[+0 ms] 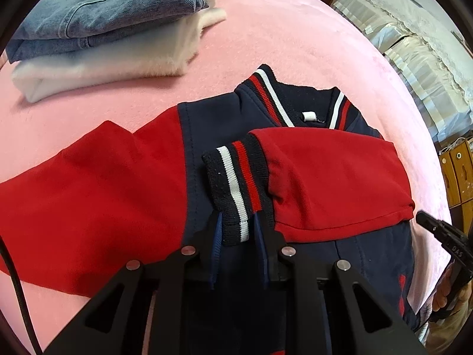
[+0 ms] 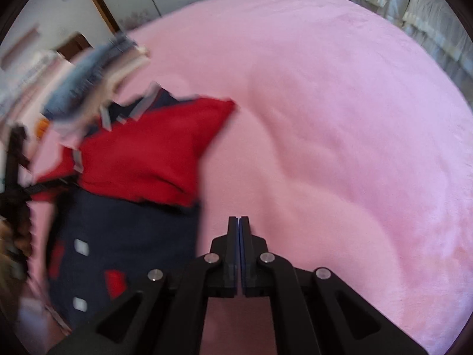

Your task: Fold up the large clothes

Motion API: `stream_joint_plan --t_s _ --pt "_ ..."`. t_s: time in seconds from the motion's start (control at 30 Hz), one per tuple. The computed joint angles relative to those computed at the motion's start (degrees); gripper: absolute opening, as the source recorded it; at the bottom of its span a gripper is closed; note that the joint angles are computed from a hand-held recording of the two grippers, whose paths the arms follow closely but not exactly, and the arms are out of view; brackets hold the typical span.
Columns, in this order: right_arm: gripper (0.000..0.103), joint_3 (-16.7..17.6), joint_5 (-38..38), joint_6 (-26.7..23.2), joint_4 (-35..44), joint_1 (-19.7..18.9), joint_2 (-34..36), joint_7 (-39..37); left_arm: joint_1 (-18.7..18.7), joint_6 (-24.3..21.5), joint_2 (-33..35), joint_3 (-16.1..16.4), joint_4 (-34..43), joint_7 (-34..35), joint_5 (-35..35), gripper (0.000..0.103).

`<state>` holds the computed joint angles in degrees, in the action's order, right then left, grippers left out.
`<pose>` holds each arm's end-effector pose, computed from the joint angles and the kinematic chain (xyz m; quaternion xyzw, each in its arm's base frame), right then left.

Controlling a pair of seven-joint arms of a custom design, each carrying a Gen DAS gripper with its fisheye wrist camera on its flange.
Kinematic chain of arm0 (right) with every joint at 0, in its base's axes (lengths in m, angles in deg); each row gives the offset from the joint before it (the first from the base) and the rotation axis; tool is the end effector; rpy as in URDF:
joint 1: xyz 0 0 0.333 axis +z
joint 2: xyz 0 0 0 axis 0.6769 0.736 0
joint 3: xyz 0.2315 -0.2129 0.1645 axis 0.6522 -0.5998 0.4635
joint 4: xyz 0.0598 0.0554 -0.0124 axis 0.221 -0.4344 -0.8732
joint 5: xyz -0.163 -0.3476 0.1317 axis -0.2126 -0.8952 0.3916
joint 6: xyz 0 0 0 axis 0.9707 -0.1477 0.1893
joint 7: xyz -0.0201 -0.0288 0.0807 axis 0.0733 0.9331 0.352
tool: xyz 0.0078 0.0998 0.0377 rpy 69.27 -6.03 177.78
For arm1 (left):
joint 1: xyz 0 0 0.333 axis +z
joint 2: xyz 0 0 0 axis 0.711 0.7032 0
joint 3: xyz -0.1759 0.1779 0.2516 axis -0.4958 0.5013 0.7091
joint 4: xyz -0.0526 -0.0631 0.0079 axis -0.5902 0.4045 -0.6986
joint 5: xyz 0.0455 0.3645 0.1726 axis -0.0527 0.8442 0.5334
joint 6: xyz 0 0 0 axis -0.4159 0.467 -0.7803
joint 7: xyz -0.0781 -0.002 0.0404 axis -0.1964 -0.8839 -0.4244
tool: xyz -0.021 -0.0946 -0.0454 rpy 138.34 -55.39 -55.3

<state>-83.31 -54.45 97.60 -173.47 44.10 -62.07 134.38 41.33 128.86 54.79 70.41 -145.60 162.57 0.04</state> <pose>0.5937 -0.0184 0.5006 -0.7175 0.6420 -0.0693 0.2612 0.6251 -0.1679 0.4701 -0.7159 0.6624 -0.2190 0.0269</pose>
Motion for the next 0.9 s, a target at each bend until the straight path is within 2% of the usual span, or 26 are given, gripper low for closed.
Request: stream_joint_plan --t_s 0.07,0.13,0.3,0.33,0.37,0.47,0.5,0.57,0.77,0.9 --pt "0.024 0.32 2.56 0.56 0.84 0.32 0.32 -1.85 0.26 0.08 0.24 -0.05 0.20 0.16 -0.82 0.019" --pt "0.025 0.74 2.85 1.50 1.61 0.81 1.12 -2.18 0.51 0.40 0.00 -0.14 -0.39 0.67 -1.61 0.019" --pt "0.025 1.02 3.02 -0.39 3.39 1.02 3.11 -2.43 0.63 0.56 0.00 -0.04 -0.70 1.09 -1.90 0.019" --pt "0.017 1.11 2.15 0.21 3.18 1.19 3.33 -2.14 0.67 0.61 0.00 -0.11 -0.71 1.34 -2.13 0.019" --pt "0.005 1.13 1.84 1.07 2.80 1.26 3.40 -1.70 0.81 0.58 -0.05 -0.23 -0.75 1.89 -2.69 0.019" --pt "0.000 1.02 0.69 4.12 0.17 1.37 1.39 -0.08 0.81 0.46 -0.35 -0.46 -1.01 3.39 -3.47 0.019" --pt "0.000 0.93 -1.51 5.39 -0.71 1.50 0.96 1.84 0.38 0.43 -0.20 -0.20 -0.96 2.85 -1.94 0.019" --pt "0.000 0.55 0.57 3.91 -1.58 1.05 0.72 0.66 -0.10 0.68 0.22 0.10 -0.89 2.05 0.00 0.019" --pt "0.001 0.76 0.54 5.29 -2.60 1.26 0.93 1.12 0.78 0.10 0.02 -0.23 -1.02 3.10 -1.99 0.019" --pt "0.002 0.30 1.83 2.16 -0.32 0.54 1.50 2.00 1.07 -1.86 -2.27 0.07 -2.38 4.78 -2.74 0.019"
